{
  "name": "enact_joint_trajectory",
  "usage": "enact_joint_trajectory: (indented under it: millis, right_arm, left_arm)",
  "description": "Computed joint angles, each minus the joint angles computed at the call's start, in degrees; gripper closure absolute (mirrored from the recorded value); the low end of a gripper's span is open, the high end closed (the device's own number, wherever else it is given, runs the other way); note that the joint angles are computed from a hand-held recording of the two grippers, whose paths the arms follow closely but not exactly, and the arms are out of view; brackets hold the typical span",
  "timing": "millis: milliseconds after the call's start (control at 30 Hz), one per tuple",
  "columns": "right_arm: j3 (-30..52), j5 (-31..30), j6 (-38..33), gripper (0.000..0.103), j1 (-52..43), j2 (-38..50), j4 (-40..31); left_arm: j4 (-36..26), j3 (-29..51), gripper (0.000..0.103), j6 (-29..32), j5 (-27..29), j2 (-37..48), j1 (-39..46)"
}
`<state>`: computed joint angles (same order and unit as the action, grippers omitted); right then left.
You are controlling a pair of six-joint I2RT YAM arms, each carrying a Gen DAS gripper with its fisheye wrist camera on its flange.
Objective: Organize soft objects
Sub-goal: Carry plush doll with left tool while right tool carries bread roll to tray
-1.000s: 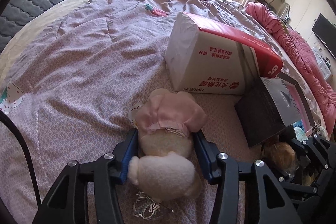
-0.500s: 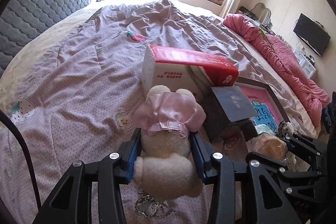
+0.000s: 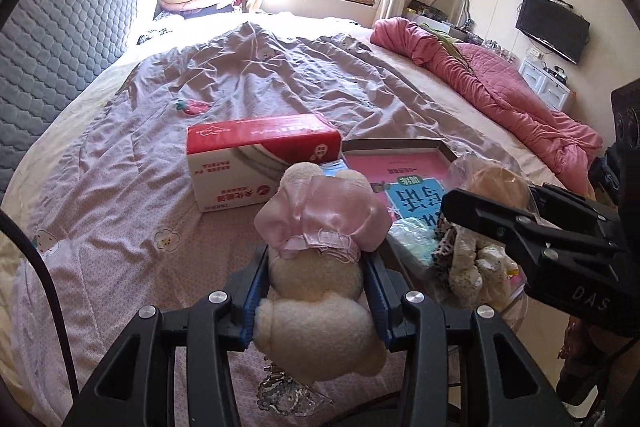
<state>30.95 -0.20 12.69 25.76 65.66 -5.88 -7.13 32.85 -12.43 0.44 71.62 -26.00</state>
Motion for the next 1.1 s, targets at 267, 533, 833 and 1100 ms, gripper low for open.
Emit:
enact_joint_trajectory:
  millis: [267, 533, 833, 1100]
  right_arm:
    - [-3.74, -5.43, -1.31, 0.057, -10.33, -11.69, -5.43]
    - [-7.17, -14.07, -7.11, 0.057, -27.22, -20.78, -12.12]
    - [-10.05, -24.13, -16.43, 0.057, -45.97, -19.37, -15.93]
    - [-13.51, -21.95, -21.53, 0.057, -48.21, -14.04, -13.04]
  left_arm:
    - [-4.46, 4.79, 0.058, -3.64, -7.85, 1.6, -12.39]
    - [-5.32, 8.39, 0.058, -5.57, -10.39, 5.45, -18.81]
    - [-4.48, 11.32, 0.058, -6.77, -8.23, 11.95, -20.87]
    - [-3.76, 17.53, 0.058, -6.71, -7.59, 22.03, -23.04]
